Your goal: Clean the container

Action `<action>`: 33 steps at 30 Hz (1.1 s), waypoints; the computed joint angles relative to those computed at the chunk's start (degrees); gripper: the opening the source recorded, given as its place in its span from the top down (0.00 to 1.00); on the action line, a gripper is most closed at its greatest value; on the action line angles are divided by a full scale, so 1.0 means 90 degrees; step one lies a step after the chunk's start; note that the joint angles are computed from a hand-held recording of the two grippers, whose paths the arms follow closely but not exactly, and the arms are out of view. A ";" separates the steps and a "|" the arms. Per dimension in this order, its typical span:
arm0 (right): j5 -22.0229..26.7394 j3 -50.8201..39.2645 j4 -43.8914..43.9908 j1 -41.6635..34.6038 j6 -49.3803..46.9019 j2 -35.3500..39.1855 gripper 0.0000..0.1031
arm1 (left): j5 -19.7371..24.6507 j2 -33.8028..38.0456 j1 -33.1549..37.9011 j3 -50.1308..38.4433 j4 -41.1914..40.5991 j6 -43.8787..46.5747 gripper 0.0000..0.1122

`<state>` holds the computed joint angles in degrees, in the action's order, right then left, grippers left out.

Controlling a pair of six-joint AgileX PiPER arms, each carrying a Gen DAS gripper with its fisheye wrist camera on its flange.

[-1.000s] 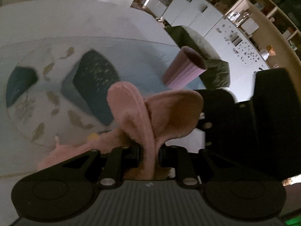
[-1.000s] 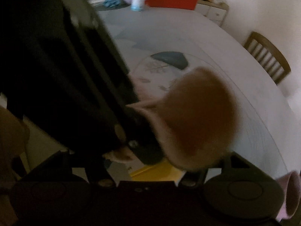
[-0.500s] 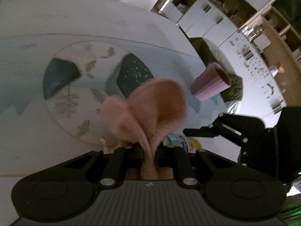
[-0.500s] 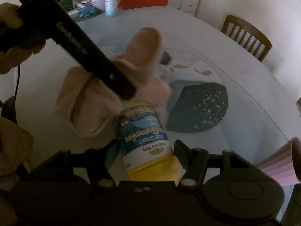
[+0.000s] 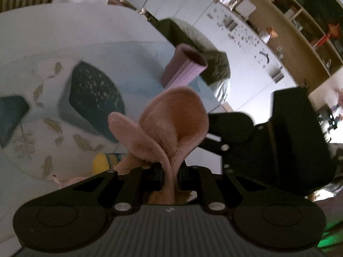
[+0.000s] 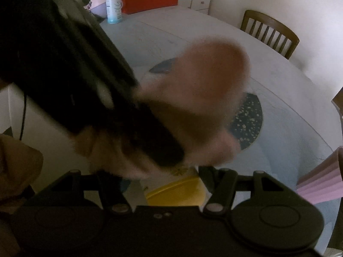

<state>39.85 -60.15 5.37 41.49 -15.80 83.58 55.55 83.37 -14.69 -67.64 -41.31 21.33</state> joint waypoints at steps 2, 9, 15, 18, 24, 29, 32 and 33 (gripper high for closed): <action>-0.0017 0.0012 -0.0117 0.0119 0.0237 -0.0016 0.39 | 0.0016 0.0055 0.0127 0.0129 -0.0055 0.0194 0.89; -0.0026 -0.0012 -0.0911 0.0627 0.1355 0.0032 0.39 | 0.0447 -0.0118 0.1174 0.0657 -0.0761 0.1242 0.90; 0.0001 -0.0007 -0.1132 0.0754 0.1856 0.0021 0.39 | 0.0732 -0.0158 0.1902 0.0800 -0.0985 0.1531 0.90; 0.0034 -0.0048 -0.1123 0.0744 0.1908 0.0039 0.39 | 0.0643 -0.0096 0.2089 0.0838 -0.0808 0.1438 0.90; 0.0081 -0.0120 -0.1150 0.0773 0.2034 0.0091 0.39 | 0.0865 0.0297 0.2577 0.0990 -0.1409 0.1833 0.90; 0.0077 -0.0108 -0.0986 0.0682 0.1944 0.0076 0.39 | 0.0787 0.0611 0.2611 0.1034 -0.1316 0.1858 0.90; 0.0086 -0.0111 -0.0963 0.0667 0.1809 0.0087 0.39 | 0.0541 0.0606 0.2501 0.1176 -0.1152 0.2023 0.90; 0.0077 -0.0105 -0.0975 0.0676 0.1799 0.0086 0.39 | 0.0461 0.0570 0.2469 0.1233 -0.1095 0.2016 0.90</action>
